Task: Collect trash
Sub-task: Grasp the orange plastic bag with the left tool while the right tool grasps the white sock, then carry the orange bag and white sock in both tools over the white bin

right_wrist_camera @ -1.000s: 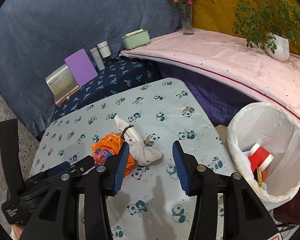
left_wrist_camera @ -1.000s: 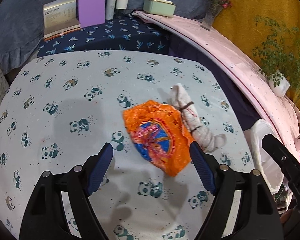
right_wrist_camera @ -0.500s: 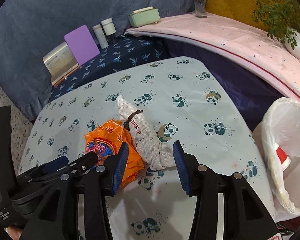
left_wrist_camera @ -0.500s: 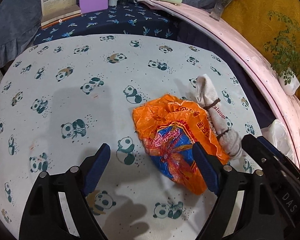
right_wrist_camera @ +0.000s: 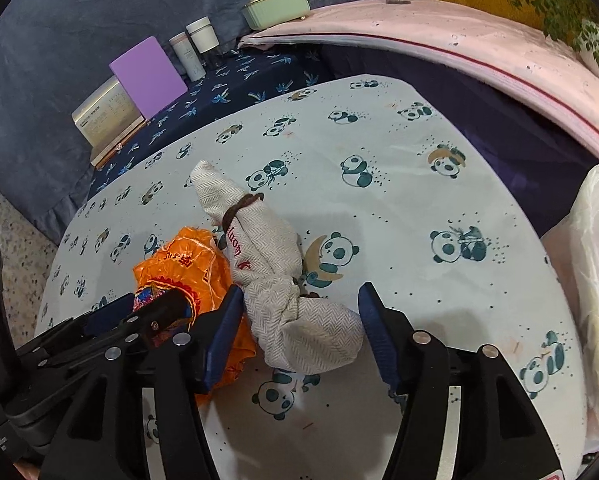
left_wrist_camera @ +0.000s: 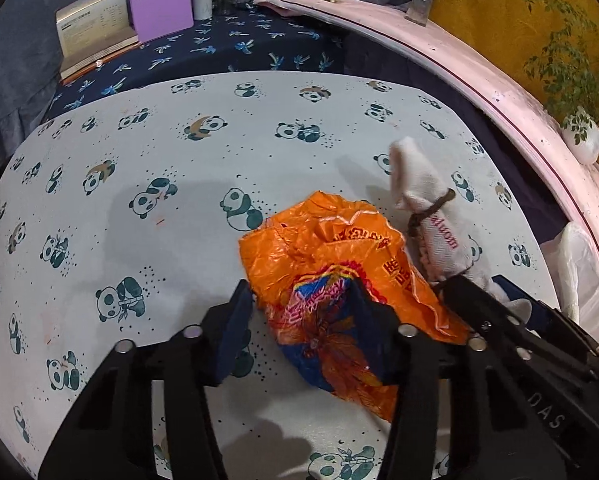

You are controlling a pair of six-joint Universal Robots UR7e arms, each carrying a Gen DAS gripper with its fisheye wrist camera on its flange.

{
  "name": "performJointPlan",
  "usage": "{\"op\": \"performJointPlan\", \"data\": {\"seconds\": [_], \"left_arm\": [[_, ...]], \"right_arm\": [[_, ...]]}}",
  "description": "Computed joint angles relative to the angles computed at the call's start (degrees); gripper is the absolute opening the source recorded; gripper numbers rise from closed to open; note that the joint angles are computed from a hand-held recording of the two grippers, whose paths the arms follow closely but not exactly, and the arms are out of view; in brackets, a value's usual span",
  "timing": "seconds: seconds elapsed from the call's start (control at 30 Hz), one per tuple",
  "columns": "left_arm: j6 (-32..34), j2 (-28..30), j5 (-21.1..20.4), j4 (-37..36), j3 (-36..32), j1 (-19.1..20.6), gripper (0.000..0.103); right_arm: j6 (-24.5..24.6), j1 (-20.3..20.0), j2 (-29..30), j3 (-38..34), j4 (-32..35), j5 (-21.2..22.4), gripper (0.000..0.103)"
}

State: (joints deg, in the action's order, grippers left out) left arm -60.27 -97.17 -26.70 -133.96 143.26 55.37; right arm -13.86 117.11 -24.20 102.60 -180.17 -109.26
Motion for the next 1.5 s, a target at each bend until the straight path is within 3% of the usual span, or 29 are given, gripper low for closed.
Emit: {"op": "performJointPlan", "data": {"seconds": [0.07, 0.1, 0.23, 0.63, 0.93, 1.13, 1.5], "left_arm": [[1.9, -0.1, -0.8, -2.4, 0.4, -0.1, 0.036], [2.6, -0.2, -1.5, -3.7, 0.6, -0.3, 0.034], [2.0, -1.2, -2.1, -2.8, 0.9, -2.1, 0.023], [-10.0, -4.6, 0.4, 14.2, -1.1, -13.3, 0.014], [-15.0, 0.8, 0.7, 20.3, -4.6, -20.5, 0.014], [-13.0, 6.3, 0.1, 17.8, -6.5, -23.2, 0.014], [-2.0, 18.6, -1.8, 3.8, -10.3, -23.8, 0.014]], "right_arm": [[0.3, 0.0, 0.0, 0.2, -0.1, 0.4, 0.051], [0.3, 0.0, -0.2, 0.3, 0.4, 0.8, 0.040], [-0.4, 1.0, -0.5, 1.3, -0.5, -0.4, 0.033], [0.2, 1.4, -10.0, 9.5, -8.6, 0.3, 0.032], [-0.4, 0.2, -18.0, 15.9, -13.3, -0.6, 0.032], [-0.9, -1.6, -22.7, 20.1, -16.6, -0.9, 0.032], [-1.3, -6.5, -29.7, 25.3, -20.4, -1.1, 0.032]]}}
